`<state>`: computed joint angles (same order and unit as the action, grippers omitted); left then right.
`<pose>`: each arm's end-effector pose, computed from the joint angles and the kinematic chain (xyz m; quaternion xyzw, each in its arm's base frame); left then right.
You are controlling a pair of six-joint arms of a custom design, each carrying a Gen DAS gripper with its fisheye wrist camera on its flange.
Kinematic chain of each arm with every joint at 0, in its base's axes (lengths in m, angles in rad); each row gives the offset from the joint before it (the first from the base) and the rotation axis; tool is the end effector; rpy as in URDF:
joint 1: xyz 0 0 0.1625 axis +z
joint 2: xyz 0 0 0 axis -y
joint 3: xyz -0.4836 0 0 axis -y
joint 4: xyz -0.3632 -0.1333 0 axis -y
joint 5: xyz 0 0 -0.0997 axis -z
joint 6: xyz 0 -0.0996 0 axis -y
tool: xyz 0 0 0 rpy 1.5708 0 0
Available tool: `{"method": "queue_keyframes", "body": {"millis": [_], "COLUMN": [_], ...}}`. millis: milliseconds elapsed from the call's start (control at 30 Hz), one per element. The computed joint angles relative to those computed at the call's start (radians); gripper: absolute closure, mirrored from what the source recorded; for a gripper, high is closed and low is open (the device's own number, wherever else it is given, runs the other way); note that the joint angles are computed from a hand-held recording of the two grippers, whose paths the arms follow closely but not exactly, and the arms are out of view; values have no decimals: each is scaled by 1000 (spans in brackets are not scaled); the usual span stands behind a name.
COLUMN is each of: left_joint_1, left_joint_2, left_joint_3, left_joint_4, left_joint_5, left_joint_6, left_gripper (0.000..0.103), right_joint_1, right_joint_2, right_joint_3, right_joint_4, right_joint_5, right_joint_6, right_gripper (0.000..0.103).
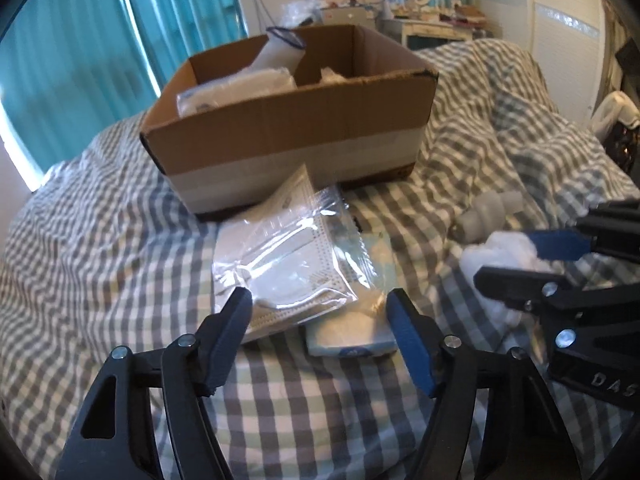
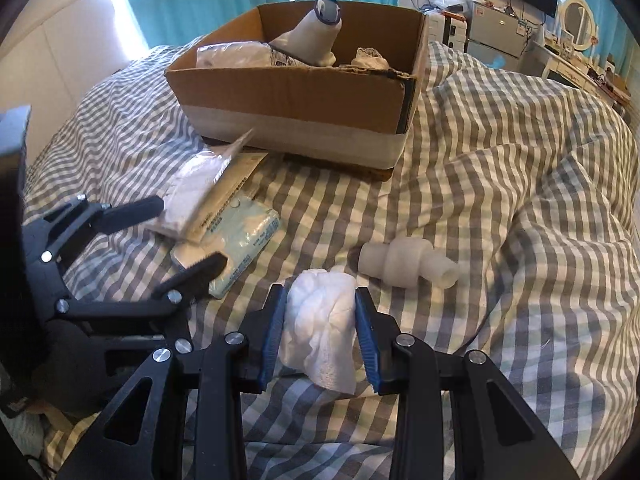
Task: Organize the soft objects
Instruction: 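Grasp a white cotton ball with the right tool while the left tool approaches the mask bag, then pinch the clear mask bag with the left tool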
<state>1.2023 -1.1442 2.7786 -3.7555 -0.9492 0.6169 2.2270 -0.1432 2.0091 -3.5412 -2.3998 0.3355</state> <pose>0.0688 -0.3528 0.2234 0.3602 0.8466 -0.2202 0.3241 0.3398 -0.3431 -0.1725 0.1252 -0.9057 0.2334 0.3310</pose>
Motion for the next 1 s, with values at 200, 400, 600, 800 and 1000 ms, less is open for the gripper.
{"method": "queue_keyframes", "body": {"millis": [200,400,600,800,1000], "left_joint_1": [25,56,74,68,39], "left_joint_2": [-65,-68,-99,-174,-324], "left_joint_3": [-53,-115,-133,-125,-119], "left_joint_4": [122,200,283,346,463], "left_joint_5": [-22,-50,-90,-100,-129], "left_joint_6": [-33,-35,-48,-55,-69], "left_gripper": [46,61,96,103,103], "right_joint_1": [2,-1,-9,10,43], "right_joint_2": [2,7,11,16,3], "right_joint_3": [-5,-8,-4,7,13], "right_joint_4": [17,26,22,-27,-29], "right_joint_5": [-8,-14,-20,-45,-52], "right_joint_6": [8,6,2,-7,1], "right_gripper": [69,69,68,69,79]}}
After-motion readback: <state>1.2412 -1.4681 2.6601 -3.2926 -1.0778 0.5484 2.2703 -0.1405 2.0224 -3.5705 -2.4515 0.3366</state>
